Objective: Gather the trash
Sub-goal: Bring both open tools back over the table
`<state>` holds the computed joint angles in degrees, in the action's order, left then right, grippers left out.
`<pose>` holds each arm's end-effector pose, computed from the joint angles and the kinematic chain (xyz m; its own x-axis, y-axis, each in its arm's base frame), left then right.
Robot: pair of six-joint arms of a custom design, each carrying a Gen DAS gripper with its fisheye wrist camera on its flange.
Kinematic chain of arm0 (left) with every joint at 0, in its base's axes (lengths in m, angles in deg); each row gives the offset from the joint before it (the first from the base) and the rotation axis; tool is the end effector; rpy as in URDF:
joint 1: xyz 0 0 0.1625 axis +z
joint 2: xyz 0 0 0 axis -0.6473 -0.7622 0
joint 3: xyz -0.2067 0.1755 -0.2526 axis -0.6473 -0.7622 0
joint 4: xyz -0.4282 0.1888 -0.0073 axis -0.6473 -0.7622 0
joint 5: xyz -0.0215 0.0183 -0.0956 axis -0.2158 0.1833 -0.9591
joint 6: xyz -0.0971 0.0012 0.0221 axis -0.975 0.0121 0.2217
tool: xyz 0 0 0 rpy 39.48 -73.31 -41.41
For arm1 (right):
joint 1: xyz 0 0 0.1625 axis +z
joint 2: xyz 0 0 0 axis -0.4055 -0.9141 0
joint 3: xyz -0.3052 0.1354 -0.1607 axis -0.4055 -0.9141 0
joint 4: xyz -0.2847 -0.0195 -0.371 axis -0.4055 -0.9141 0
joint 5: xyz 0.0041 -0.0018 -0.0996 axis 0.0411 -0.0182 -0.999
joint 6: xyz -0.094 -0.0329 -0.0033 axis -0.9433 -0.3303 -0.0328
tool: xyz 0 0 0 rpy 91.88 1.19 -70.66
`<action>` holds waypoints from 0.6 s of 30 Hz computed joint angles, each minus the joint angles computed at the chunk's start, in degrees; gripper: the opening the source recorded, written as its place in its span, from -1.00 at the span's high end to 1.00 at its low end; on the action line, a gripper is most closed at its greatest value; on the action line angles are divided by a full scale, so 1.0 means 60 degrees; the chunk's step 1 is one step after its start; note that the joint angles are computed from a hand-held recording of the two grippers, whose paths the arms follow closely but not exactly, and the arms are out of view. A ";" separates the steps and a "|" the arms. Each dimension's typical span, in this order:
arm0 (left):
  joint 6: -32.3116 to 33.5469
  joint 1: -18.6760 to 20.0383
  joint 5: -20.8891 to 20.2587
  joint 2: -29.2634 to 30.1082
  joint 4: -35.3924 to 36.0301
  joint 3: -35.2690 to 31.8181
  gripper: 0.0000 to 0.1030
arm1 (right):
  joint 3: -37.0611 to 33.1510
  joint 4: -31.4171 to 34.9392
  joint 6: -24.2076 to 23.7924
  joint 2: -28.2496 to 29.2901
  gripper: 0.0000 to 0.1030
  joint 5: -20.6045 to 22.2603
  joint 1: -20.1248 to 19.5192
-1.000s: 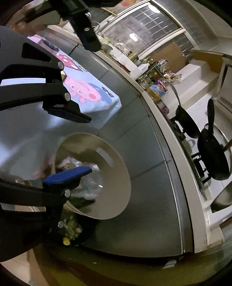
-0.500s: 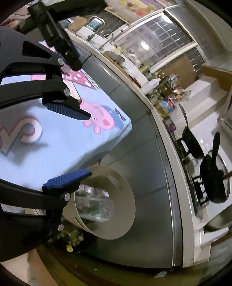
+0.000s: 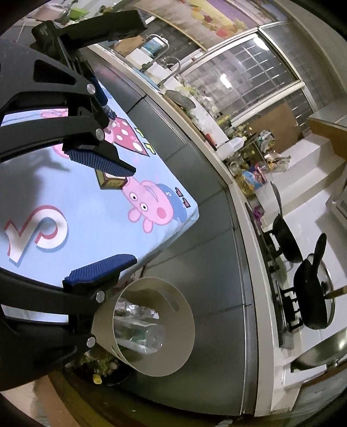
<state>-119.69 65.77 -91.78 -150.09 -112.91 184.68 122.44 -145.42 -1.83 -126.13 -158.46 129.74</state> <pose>-0.2359 -0.3439 0.2002 -0.7407 0.2667 -0.6167 0.6110 0.6491 -0.4531 0.1858 -0.3017 0.2051 -0.9622 -0.0015 0.2723 -0.2313 0.5323 -0.8143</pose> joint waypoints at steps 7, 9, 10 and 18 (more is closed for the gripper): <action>-0.0279 0.0121 0.0030 -0.0403 0.0355 0.0108 -0.90 | -0.0210 0.0018 0.0035 0.0358 -0.17 -0.0071 0.0160; -0.0302 0.0156 0.0027 -0.0504 0.0397 0.0142 -0.91 | -0.0259 0.0011 0.0032 0.0461 -0.17 -0.0114 0.0216; -0.0315 0.0180 0.0010 -0.0554 0.0415 0.0153 -0.92 | -0.0278 0.0014 0.0042 0.0499 -0.17 -0.0141 0.0246; -0.0335 0.0306 -0.0181 -0.0700 0.0429 0.0178 -0.93 | -0.0359 -0.0043 0.0092 0.0710 -0.19 -0.0251 0.0344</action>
<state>-121.70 67.61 -92.87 -154.29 -110.33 185.74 120.29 -145.67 -1.27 -121.87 -159.97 131.80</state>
